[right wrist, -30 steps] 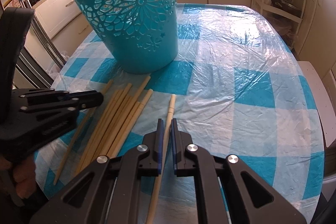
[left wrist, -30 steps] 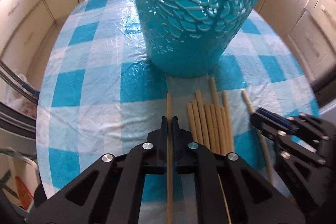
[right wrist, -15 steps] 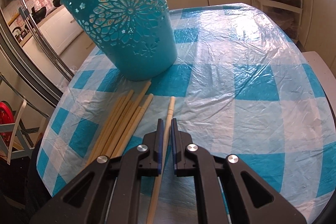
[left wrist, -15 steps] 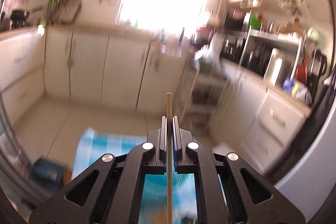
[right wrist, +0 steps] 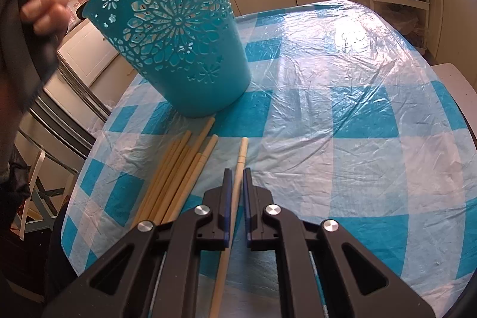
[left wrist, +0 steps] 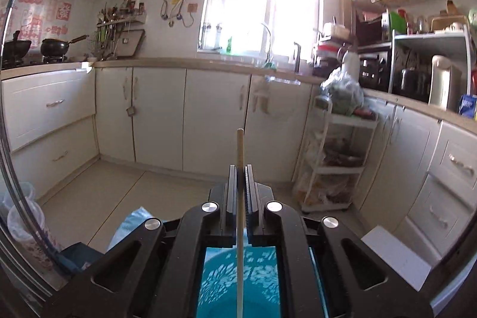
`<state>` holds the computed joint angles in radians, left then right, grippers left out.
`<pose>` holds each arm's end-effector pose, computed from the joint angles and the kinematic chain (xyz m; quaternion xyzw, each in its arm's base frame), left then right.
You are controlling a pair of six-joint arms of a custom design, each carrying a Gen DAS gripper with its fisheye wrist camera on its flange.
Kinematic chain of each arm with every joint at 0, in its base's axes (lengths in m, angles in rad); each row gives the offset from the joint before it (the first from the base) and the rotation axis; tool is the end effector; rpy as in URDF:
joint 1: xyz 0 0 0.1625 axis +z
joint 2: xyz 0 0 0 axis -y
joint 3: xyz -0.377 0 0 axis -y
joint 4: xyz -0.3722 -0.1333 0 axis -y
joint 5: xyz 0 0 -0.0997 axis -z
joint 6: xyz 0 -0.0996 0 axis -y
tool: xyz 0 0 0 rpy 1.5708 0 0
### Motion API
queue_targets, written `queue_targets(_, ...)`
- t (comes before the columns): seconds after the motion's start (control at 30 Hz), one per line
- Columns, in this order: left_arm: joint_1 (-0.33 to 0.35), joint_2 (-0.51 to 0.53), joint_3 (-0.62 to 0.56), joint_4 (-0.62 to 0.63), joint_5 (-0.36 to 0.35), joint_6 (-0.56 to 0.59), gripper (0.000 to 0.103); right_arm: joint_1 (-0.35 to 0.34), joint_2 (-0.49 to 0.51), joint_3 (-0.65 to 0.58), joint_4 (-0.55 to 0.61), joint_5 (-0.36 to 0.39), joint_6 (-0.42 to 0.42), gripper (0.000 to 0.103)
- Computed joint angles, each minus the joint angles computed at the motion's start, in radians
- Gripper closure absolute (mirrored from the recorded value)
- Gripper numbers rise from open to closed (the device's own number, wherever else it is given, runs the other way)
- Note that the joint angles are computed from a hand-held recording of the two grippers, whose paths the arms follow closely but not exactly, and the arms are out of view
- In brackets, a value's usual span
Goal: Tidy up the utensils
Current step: 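Carry the chopstick over the teal basket and open the left tool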
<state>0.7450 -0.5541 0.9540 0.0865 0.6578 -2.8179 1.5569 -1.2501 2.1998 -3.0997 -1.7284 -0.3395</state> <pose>-0.3492 -0.6106 0.0994 0.2271 0.7690 -0.5425 0.2507 0.1111 -0.4743 0.1898 0.1327 -0.9464 0.2670 0.1243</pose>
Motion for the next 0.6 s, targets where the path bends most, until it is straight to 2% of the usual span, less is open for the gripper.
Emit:
queue_targets(0.13, 0.014, -0.006, 0.025, 0.074, -0.020, -0.026, 0.096, -0.001, -0.001, 0.001, 0.004, 0.007, -0.004, 0.091)
queue_targets(0.2, 0.011, -0.010, 0.033, 0.127, -0.045, -0.052, 0.085, 0.001, -0.002, -0.002, 0.011, 0.009, -0.009, 0.086)
queue_targets(0.23, 0.007, -0.030, 0.066, 0.119, -0.057, -0.054, 0.068, 0.003, -0.002, -0.003, 0.017, 0.010, -0.011, 0.086)
queue_targets(0.27, -0.001, -0.065, 0.119, 0.091, -0.079, -0.051, 0.046, 0.006, -0.002, -0.005, 0.021, 0.004, -0.011, 0.086)
queue_targets(0.37, -0.029, -0.175, 0.284, -0.049, -0.139, -0.012, 0.027, 0.034, 0.007, -0.008, 0.017, -0.048, -0.014, 0.081)
queue_targets(0.5, -0.042, -0.287, 0.433, -0.071, -0.180, -0.064, 0.019, 0.075, 0.027, -0.027, 0.029, -0.138, -0.004, 0.080)
queue_targets(0.6, -0.033, -0.328, 0.490, 0.012, -0.200, -0.187, 0.018, 0.103, 0.045, -0.057, 0.068, -0.201, 0.004, 0.080)
